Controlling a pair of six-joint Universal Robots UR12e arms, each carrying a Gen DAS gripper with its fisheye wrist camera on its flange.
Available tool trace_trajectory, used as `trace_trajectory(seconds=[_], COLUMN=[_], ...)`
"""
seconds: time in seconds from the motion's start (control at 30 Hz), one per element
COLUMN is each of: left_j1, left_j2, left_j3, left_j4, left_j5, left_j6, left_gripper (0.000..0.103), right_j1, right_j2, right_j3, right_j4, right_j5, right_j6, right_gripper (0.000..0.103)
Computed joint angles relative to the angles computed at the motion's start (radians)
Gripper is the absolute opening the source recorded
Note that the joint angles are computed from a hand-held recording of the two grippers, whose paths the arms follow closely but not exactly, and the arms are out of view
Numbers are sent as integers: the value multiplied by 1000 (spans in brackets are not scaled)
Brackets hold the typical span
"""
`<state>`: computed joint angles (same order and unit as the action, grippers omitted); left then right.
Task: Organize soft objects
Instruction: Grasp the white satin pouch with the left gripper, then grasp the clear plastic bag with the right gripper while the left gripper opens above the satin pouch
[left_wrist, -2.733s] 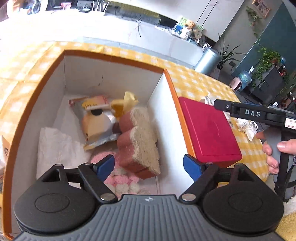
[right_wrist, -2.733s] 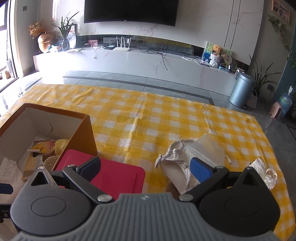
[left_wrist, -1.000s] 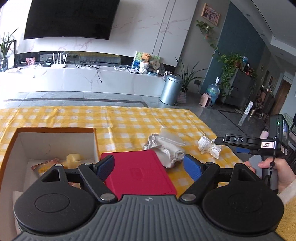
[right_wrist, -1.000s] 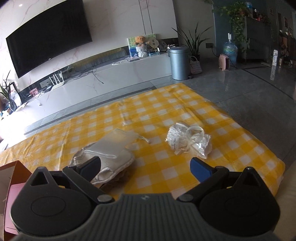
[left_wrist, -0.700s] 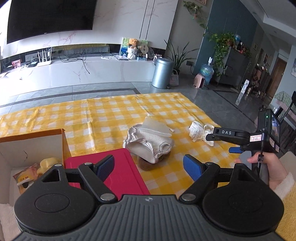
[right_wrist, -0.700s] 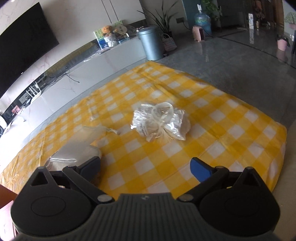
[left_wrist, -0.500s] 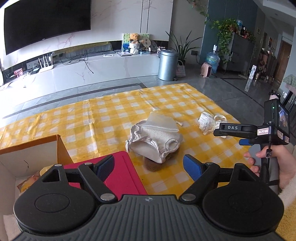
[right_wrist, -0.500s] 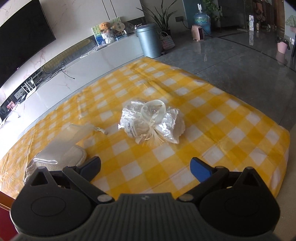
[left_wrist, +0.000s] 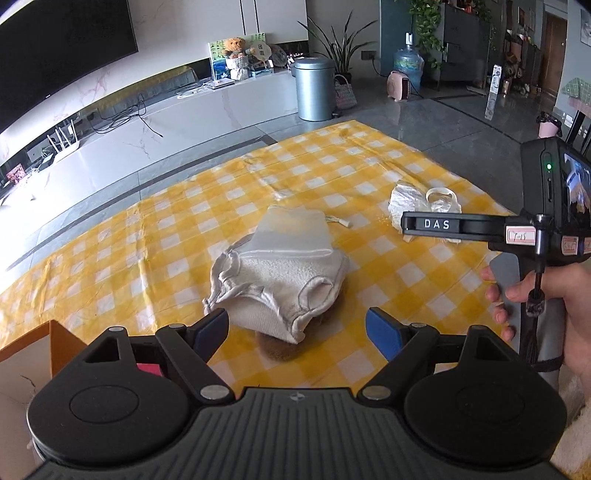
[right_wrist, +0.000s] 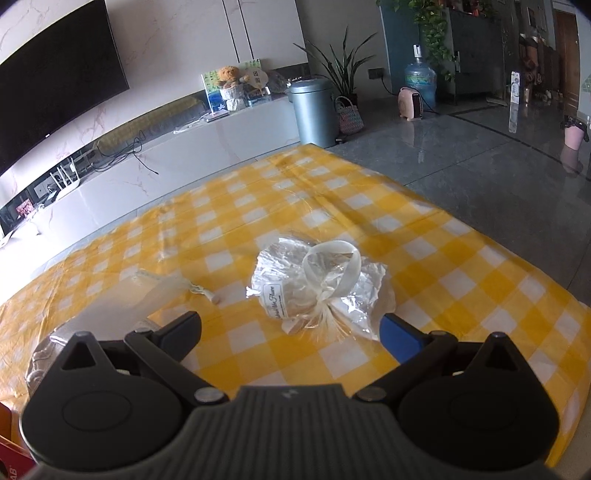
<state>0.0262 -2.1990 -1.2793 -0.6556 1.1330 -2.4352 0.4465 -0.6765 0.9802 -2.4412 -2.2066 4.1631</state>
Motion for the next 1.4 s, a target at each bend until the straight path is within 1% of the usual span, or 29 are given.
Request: trace_trajectory(seconds=[0.07,0.1,0.2,0.27,0.37,0.43,0.5,0.57,0.63,0.67,0.73,0.77,0.8,0.83,0.87,0.9,0.93,0.97,1.03,1.07,1.13,1.2,1.27,1.37,1.4], left_j1=[-14,-19,-42,-59,-74,-80,-85,-90,-93,-95,-99,-100,-100,-98,-97,-96,-96,-95,-94,-92,-83,-72,-59,-43,-38], left_j2=[-25,-36,-80,-109,-142,-158,-170,-176,-175,-172,-173,-173,-173,-171,-169,-167,-163,-160,-152,-147,-133,-115,-96,-72,-65], left_j3=[38,54,102,132,175,197,215,214,200,189,181,182,179,176,171,165,158,152,140,134,119,100,79,60,56], left_j4=[-19,-25,3,23,7,-24,-49,-35,-3,18,35,32,33,33,39,46,56,64,82,88,102,114,136,146,142], left_j5=[7,8,34,83,118,131,150,171,182,190,201,205,201,188,178,174,168,164,156,150,119,84,46,-2,-16], left_j6=[-24,-35,-65,-77,-60,-51,-51,-43,-15,0,18,27,32,40,54,65,79,85,83,81,81,90,93,70,63], left_gripper=[99,99,99,99,99,99,99,99,99,99,98,92,78,71,67,57,45,37,11,7,5,4,4,4,0], right_j1=[-3,-5,-17,-26,-38,-45,-51,-56,-58,-59,-63,-65,-68,-71,-74,-78,-78,-78,-79,-78,-76,-75,-77,-76,-76], right_j2=[4,3,-2,-5,-11,-5,10,24,40,46,53,54,54,52,48,44,42,41,38,36,34,27,19,16,16], right_j3=[-12,-10,8,25,49,44,26,6,-16,-24,-32,-32,-31,-25,-17,-8,-1,2,8,10,13,22,35,38,36], right_j4=[46,54,39,15,-31,-30,-31,-26,-15,-10,-9,-10,-9,-17,-26,-37,-51,-55,-58,-58,-58,-61,-76,-72,-67], right_j5=[-16,-26,-28,-32,-17,-12,-2,4,-6,-11,-4,10,29,52,72,95,101,101,109,111,112,116,126,125,126], right_j6=[13,15,6,0,17,42,31,-4,-34,-43,-48,-46,-39,-30,-17,2,9,6,-7,-13,-27,-29,-14,15,15], right_gripper=[101,101,101,101,101,101,101,101,101,101,101,101,101,101,101,101,101,101,100,99,96,89,84,81,79])
